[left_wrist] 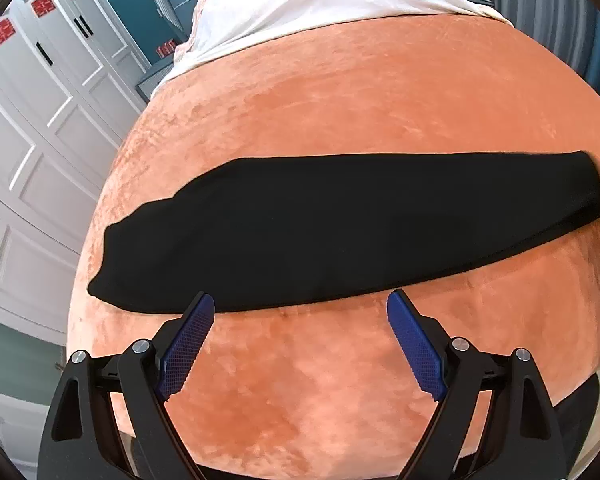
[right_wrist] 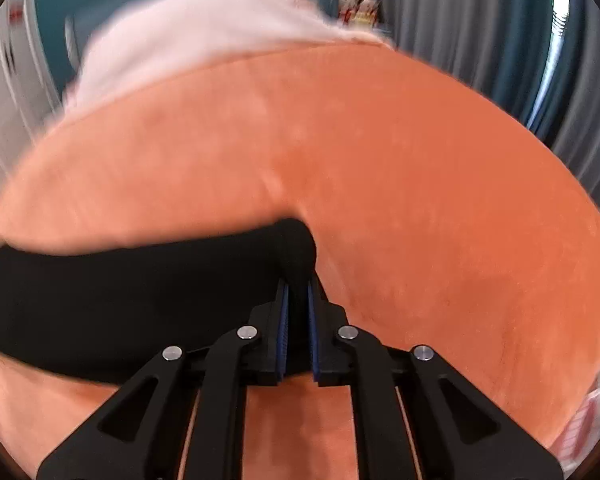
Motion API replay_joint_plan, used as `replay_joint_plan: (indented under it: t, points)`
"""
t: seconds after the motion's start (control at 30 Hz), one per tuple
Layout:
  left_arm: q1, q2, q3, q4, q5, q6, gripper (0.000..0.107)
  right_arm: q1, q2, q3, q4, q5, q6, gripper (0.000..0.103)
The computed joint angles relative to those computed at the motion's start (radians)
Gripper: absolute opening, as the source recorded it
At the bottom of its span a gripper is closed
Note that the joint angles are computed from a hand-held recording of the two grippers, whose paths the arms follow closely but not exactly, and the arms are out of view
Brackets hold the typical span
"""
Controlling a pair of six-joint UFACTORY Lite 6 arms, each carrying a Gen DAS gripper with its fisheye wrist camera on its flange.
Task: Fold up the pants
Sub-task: 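Open both grippers and smooth the folded pants strip flat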
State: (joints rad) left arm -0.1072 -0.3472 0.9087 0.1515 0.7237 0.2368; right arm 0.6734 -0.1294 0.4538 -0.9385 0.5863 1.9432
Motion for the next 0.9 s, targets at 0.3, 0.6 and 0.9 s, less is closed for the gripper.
replay_joint_plan:
  t: [0.3, 0.6, 0.9]
  points:
    - [0.019, -0.009, -0.008, -0.055, 0.010, 0.055, 0.086, 0.231, -0.057, 0.156, 0.021, 0.250, 0.117, 0.018]
    - [0.110, -0.014, 0.014, -0.099, 0.010, 0.128, 0.086, 0.227, -0.127, 0.021, 0.195, 0.452, 0.229, 0.055]
    - [0.127, 0.017, 0.027, -0.088, 0.002, 0.107, 0.086, 0.205, 0.076, 0.079, 0.057, 0.103, 0.219, 0.036]
